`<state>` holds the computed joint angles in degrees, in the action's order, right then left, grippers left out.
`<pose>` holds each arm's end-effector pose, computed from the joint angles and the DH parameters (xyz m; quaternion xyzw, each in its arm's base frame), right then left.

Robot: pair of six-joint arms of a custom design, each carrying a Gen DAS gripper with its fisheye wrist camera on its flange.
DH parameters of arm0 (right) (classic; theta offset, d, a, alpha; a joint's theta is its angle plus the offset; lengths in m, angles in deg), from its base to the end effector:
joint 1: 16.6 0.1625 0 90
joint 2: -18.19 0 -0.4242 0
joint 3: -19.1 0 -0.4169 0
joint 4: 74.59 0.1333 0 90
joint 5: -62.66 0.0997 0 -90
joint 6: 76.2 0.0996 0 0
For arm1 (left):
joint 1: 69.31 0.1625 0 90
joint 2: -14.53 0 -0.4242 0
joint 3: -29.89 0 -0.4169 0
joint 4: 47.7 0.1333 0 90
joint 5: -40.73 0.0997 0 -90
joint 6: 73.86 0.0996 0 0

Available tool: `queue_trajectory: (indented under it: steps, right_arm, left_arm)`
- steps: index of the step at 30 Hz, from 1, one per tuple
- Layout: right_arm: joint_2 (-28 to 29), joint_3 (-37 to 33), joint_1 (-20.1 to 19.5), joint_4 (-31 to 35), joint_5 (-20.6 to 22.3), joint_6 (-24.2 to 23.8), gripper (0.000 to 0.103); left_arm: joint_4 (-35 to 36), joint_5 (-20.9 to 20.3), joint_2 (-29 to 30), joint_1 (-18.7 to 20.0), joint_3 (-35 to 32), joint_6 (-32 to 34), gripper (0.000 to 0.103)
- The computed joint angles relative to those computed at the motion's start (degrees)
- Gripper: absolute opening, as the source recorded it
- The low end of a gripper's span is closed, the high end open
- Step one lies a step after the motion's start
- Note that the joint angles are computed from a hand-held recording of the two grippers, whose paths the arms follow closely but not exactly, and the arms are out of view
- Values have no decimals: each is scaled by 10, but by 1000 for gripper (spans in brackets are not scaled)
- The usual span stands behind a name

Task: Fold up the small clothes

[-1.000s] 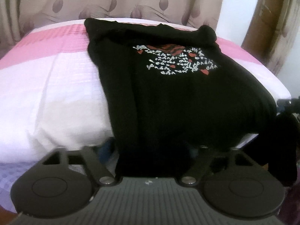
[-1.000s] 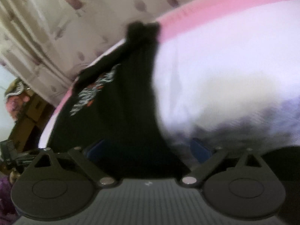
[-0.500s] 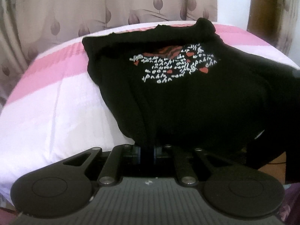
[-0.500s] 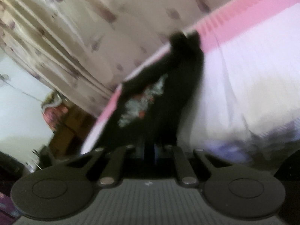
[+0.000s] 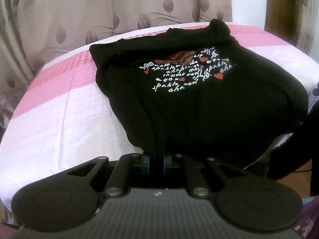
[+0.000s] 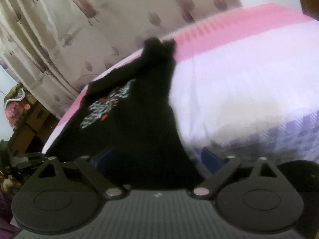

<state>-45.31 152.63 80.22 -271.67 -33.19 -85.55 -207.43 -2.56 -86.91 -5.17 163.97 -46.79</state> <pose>0.1782 -0.4530 0.1313 0.1171 -0.9398 0.3162 0.0554 0.0161 -0.4386 0.3591 0.2750 0.8354 -0.2880 0.3789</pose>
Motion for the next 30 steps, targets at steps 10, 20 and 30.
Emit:
queue_trajectory:
  steps: [10,20,30]
  right_arm:
    - [46,-34,-13,45,-31,-20,95]
    - [31,-13,-47,30,94,-21,10]
    - [-30,24,-74,-8,204,31,8]
  left_arm:
    - [2,8,2,0,0,4,13]
    - [59,-72,-17,37,-33,-62,13]
    - [56,-137,-32,54,-47,-87,13]
